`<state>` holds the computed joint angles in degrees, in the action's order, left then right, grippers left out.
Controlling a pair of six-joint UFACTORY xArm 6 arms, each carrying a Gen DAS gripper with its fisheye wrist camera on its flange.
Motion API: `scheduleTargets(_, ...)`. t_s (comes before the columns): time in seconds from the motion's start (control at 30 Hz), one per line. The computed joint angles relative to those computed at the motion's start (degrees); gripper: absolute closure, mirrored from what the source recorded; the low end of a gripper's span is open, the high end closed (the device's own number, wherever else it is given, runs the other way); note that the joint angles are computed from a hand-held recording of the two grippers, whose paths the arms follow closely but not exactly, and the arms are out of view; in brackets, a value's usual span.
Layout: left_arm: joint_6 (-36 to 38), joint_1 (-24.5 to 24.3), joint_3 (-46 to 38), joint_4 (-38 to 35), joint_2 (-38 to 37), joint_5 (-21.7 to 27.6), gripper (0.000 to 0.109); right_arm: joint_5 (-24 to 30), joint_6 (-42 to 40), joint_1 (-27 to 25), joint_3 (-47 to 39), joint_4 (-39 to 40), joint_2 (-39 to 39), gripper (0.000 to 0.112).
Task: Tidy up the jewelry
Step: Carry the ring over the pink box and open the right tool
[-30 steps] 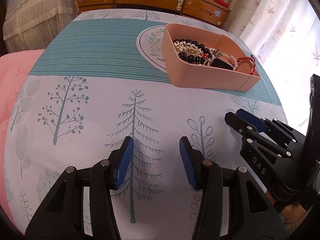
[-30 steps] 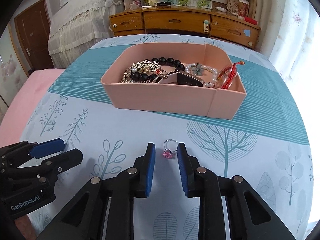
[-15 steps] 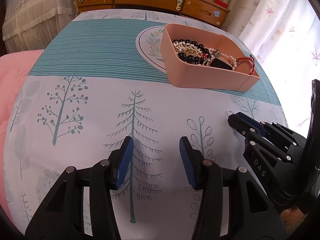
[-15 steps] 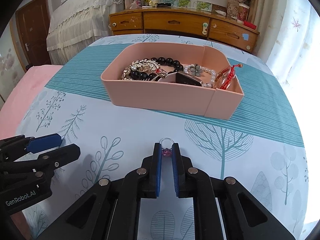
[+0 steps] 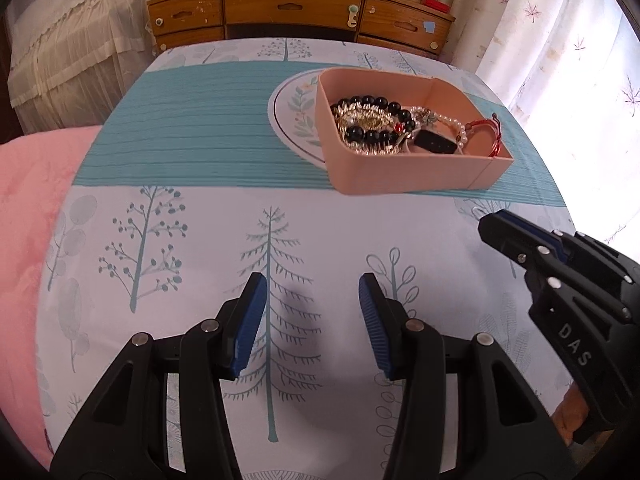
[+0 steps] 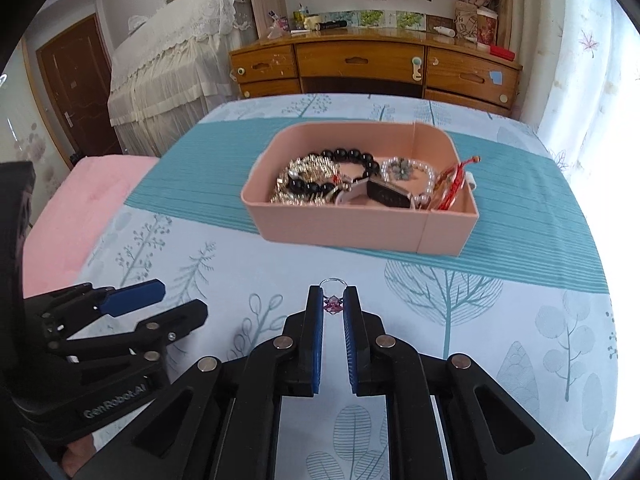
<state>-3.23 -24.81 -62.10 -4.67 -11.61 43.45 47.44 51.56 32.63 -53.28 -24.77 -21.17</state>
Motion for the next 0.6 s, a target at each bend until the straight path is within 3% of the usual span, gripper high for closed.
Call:
scheduleTargets(0.13,0.4,0.0,-4.3,1.0,2.0,0.1,0.064,0.6,-1.5,-1.2,-3.3,0.1,0.1,0.102)
scheduleTargets(0.2,-0.4,0.1,-7.2,2.1,3.4,-0.7,0.058,0.4,-2.5,-2.1,-5.5,-0.2,0.8,0.102)
scheduleTargets(0.27,-1.1,0.3,-10.4,2.7,5.0,-2.4,0.037,0.3,-3.7,-3.4,-7.8,-0.4,1.4,0.102)
scheduleTargets(0.33,-2.2,0.5,-14.2,3.7,6.8,-3.2,0.028,0.4,-5.0,-4.8,-11.2,-0.5,2.9,0.102)
scheduleTargets(0.43,-4.1,0.6,-20.2,6.1,10.1,-4.1,0.027,1.0,-6.2,-6.7,-16.9,-0.6,5.9,0.102)
scheduleTargets(0.6,-5.5,0.6,-31.9,8.0,17.4,-1.2,0.026,2.8,-8.7,-9.8,-25.9,0.2,12.0,0.102)
